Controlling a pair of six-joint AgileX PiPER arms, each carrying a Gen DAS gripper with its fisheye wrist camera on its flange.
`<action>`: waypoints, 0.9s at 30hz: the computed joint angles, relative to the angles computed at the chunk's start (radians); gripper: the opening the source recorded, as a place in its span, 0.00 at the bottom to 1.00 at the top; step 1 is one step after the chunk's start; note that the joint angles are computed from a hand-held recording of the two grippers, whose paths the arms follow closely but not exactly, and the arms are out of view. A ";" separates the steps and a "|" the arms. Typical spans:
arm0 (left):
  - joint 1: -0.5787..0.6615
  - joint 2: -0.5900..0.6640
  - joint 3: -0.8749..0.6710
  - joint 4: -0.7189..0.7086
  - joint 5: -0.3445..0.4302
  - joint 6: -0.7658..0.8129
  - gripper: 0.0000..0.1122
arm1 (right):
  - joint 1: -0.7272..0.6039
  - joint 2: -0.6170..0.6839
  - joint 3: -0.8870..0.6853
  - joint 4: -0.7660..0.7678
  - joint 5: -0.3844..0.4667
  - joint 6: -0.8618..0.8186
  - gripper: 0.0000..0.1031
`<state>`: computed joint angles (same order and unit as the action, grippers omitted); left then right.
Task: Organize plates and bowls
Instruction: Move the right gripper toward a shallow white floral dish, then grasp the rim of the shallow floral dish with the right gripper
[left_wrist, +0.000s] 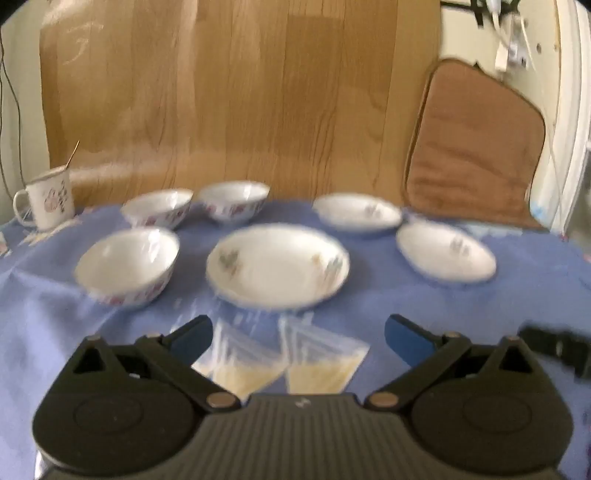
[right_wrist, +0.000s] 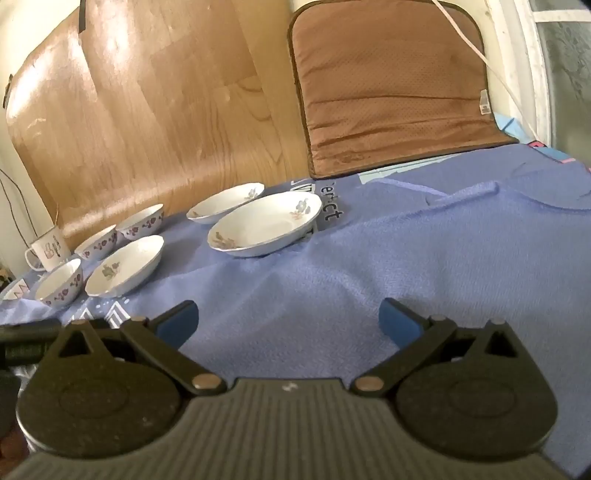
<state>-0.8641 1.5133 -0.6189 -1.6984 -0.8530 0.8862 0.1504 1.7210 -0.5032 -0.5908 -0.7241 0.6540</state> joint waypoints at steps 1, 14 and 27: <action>0.007 0.020 -0.017 0.013 -0.005 -0.003 0.91 | -0.013 0.002 0.005 -0.010 -0.015 0.009 0.99; 0.040 0.060 0.020 0.196 0.059 -0.193 0.87 | -0.048 0.006 0.000 -0.035 -0.061 0.045 0.34; 0.033 0.057 0.041 0.277 0.040 -0.275 0.80 | 0.037 0.245 -0.522 -0.214 0.330 0.342 0.33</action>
